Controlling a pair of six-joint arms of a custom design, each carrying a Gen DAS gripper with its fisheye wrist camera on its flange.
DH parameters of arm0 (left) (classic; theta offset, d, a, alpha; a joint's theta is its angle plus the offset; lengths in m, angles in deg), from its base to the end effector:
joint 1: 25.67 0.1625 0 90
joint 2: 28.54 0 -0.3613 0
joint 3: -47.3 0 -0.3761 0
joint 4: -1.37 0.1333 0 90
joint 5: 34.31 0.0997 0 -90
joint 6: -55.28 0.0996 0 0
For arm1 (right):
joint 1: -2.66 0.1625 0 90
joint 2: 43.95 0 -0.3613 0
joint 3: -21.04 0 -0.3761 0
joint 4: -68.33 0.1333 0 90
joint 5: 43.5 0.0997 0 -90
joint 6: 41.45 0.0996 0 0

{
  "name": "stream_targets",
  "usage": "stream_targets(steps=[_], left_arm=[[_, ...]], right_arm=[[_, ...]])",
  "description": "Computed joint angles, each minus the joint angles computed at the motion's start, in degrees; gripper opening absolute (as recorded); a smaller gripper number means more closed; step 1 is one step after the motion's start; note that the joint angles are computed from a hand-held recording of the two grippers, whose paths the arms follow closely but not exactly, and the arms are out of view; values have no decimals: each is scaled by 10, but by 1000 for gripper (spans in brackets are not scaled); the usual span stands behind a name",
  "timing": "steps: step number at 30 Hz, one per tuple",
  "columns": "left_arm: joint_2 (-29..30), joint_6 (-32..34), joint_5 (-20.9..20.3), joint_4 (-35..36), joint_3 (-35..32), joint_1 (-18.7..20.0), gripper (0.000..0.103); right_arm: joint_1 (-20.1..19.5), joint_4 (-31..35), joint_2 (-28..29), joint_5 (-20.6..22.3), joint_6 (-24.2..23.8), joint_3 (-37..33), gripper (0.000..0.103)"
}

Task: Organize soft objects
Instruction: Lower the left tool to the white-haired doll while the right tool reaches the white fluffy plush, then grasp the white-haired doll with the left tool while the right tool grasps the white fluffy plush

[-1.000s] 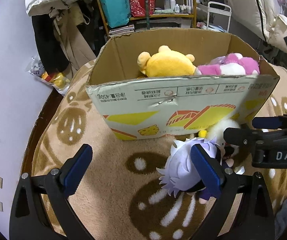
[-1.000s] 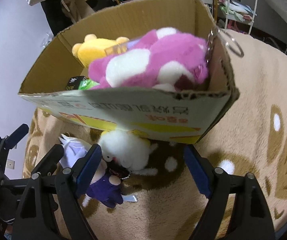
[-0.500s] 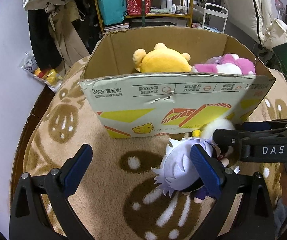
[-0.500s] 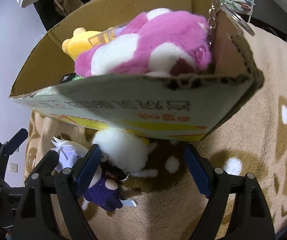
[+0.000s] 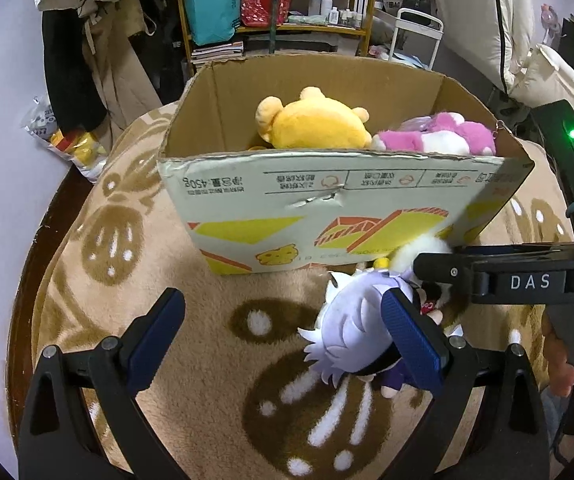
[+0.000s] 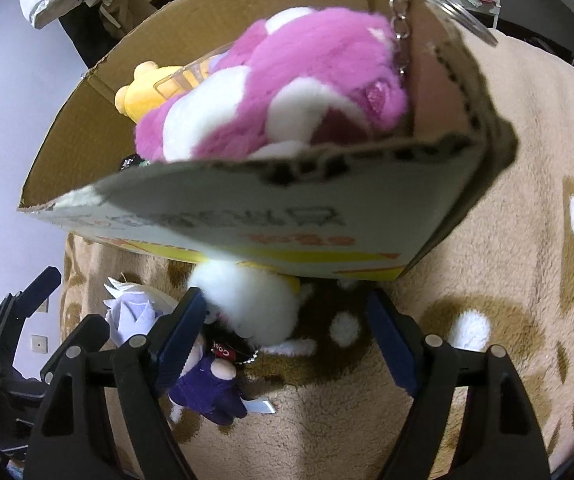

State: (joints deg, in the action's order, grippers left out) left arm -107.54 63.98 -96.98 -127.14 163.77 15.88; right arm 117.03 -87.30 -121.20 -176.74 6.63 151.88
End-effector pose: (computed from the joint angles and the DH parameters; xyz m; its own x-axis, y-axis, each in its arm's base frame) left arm -0.2320 -0.4449 0.2017 -0.4754 0.7520 -0.4565 0.8297 0.5558 0.0515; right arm 0.2308 -0.3517 0.1620 -0.7830 0.5490 0.2924 0.2680 0.7220 -0.6379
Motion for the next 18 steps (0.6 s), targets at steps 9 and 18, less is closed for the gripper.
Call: stream_targets(steps=[9, 18], left_arm=[[5, -9, -23, 19, 3, -2, 97], [15, -4, -36, 14, 14, -9, 97]], right_arm=[[1, -20, -20, 7, -9, 14, 84], [-2, -46, -7, 26, -24, 11, 65]])
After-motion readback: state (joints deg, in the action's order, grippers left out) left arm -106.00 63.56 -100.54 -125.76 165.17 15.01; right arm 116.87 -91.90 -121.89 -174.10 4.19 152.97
